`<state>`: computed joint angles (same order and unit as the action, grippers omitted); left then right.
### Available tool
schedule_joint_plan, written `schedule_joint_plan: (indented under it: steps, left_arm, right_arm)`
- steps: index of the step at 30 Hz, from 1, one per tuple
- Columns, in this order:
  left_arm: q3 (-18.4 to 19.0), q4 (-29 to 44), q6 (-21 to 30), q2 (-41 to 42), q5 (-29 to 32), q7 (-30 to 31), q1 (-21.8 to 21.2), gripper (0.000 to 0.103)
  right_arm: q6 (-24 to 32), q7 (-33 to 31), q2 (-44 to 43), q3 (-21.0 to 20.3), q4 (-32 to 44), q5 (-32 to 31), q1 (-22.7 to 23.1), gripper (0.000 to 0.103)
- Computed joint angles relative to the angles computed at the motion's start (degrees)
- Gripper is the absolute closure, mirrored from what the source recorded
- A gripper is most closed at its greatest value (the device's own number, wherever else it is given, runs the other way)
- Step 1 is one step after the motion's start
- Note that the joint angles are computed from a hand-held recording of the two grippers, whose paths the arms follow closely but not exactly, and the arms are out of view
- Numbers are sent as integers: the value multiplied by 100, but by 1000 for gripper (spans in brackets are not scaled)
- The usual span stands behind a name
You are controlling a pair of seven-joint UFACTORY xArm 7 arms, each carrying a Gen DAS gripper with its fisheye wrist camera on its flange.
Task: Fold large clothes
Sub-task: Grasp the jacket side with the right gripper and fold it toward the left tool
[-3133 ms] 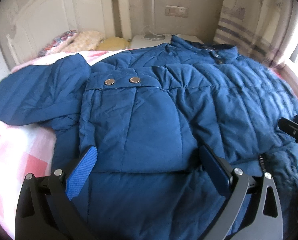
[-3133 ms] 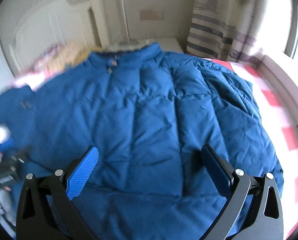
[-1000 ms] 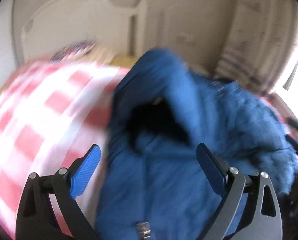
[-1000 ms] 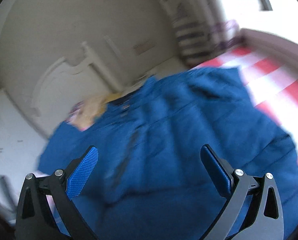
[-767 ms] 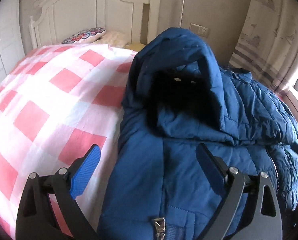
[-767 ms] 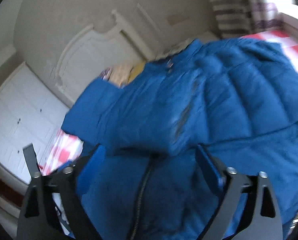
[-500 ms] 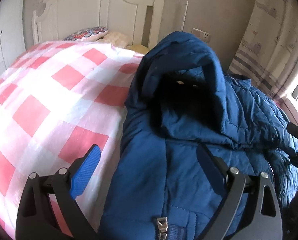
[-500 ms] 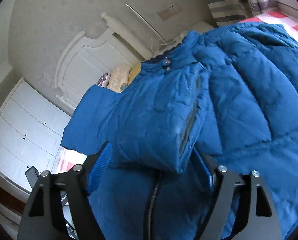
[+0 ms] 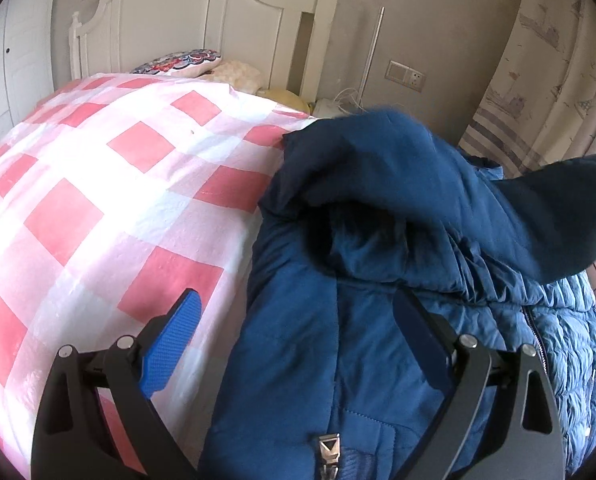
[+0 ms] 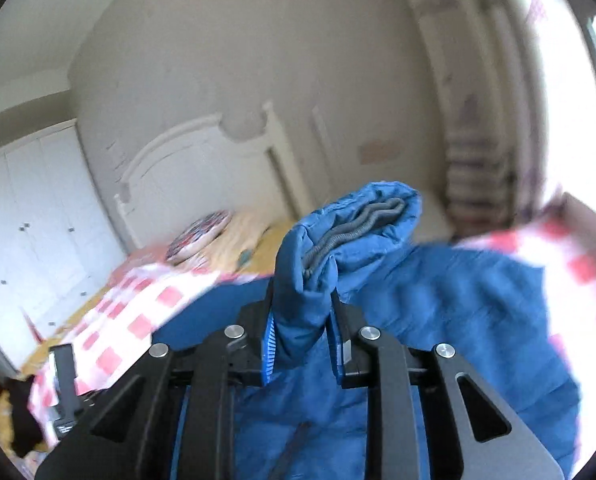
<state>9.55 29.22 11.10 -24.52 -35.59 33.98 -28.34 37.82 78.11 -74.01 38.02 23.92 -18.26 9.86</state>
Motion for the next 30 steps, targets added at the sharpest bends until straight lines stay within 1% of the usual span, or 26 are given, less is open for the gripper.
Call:
schedule_joint_plan:
  steps: [4, 5, 6, 7, 8, 9, 10, 11, 12, 13, 14, 15, 18, 19, 20, 21, 23, 25, 27, 30]
  left_arm:
    - [28, 63, 114, 52, -37, 33, 25, 7]
    - [17, 78, 139, 60, -49, 39, 44, 7]
    - [11, 89, 156, 69, -68, 55, 56, 7]
    - [-2, 102, 175, 82, -79, 64, 77, 7]
    - [-20, 111, 186, 91, -89, 73, 98, 7]
    - [-37, 117, 194, 97, -100, 79, 119, 7]
    - [-48, 120, 195, 103, -117, 92, 131, 7]
    - [-62, 130, 200, 115, -124, 97, 150, 7]
    - [-87, 135, 204, 128, -121, 93, 173, 7]
    - [-123, 136, 206, 134, -110, 75, 202, 7]
    - [-146, 145, 204, 148, -99, 66, 225, 7]
    - [-174, 139, 202, 147, -87, 52, 243, 7]
    - [-286, 165, 232, 206, 31, -59, 351, 7]
    - [-320, 166, 230, 217, 71, -99, 384, 7]
    - [-333, 156, 211, 212, 85, -117, 393, 7]
    - [-345, 140, 194, 196, 102, -145, 404, 7]
    - [-487, 117, 212, 173, 304, -368, 570, 7]
    - [-569, 124, 300, 124, 541, -514, 682, 7]
    - [-696, 146, 315, 9, 837, -638, 781, 7]
    - [-736, 365, 396, -95, 1049, -717, 665, 7]
  right_arm:
    - [801, -242, -466, -421, -460, 157, 428, 80]
    - [960, -315, -417, -542, -597, 257, 545, 79]
    - [1097, -403, -231, -782, -766, 454, 695, 79]
    - [1243, -403, -84, -922, -842, 630, 796, 74]
    - [1402, -294, 43, -1025, -925, 845, 861, 63]
    - [1511, -8, -69, -977, -1049, 990, 926, 41]
    - [1637, 188, -166, -894, -1066, 990, 923, 29]
    - [1994, 445, -208, -659, -947, 935, 836, 16]
    - [2404, 683, -210, -424, -765, 851, 735, 16]
    - [2786, 896, -368, -74, -580, 798, 548, 16]
    - [2929, 1113, -338, 36, -418, 505, 560, 16]
    - [2886, 1091, -252, 51, -294, 303, 529, 16]
    - [2434, 472, 484, -12, 162, -314, 328, 16]
    - [2070, 255, 795, -68, 244, -516, 269, 16]
    - [1840, 99, 1012, -136, 267, -590, 286, 16]
    - [1711, -74, 1416, -211, 356, -570, 240, 16]
    - [1631, -261, 2038, -494, 380, -377, 247, 16]
    - [1737, -259, 2546, -503, 391, -349, 234, 15]
    - [1750, -180, 2684, -512, 381, -559, 268, 14]
    - [1689, -116, 2782, -699, 337, -735, 358, 13]
